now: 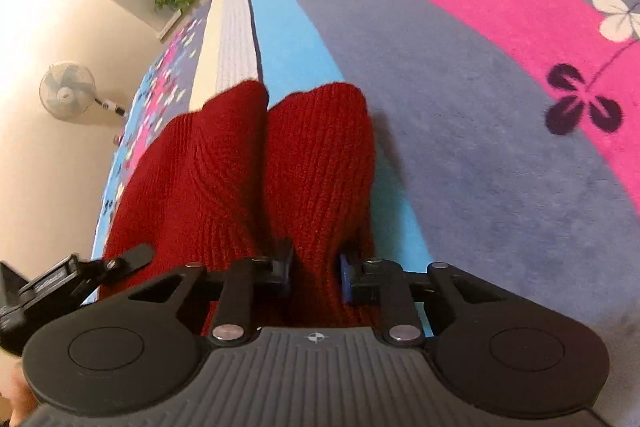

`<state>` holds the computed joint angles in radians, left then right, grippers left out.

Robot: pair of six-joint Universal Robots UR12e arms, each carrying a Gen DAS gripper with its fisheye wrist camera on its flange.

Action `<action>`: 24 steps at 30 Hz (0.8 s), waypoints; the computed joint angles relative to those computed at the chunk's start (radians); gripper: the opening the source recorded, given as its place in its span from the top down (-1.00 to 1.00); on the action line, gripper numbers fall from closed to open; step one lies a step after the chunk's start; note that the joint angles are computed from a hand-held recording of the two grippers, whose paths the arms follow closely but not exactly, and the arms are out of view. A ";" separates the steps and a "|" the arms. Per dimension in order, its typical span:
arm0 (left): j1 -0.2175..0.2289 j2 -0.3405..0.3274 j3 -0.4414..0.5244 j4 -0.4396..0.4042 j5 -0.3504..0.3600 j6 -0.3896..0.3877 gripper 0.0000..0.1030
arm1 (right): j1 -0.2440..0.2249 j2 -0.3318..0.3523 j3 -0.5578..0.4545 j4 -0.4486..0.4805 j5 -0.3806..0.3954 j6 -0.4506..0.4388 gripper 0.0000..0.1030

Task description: Fold small clothes

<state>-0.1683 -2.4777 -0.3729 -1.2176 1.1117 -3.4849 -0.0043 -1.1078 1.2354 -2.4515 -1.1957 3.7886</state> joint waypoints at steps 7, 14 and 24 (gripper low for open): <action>0.040 0.090 -0.094 0.054 0.113 0.052 -0.34 | 0.048 0.060 -0.077 -0.017 0.111 -0.086 0.61; 0.115 0.174 -0.209 0.055 0.105 0.023 -0.42 | 0.085 0.101 -0.155 -0.010 0.206 -0.214 0.63; 0.120 0.342 -0.434 0.193 0.298 0.178 -0.36 | 0.139 0.067 -0.154 0.106 -0.015 -0.422 0.58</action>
<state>-0.0485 -2.1362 -0.8072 -1.0247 1.4095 -3.3066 0.1342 -1.0410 1.0815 -2.3454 -1.2110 3.3667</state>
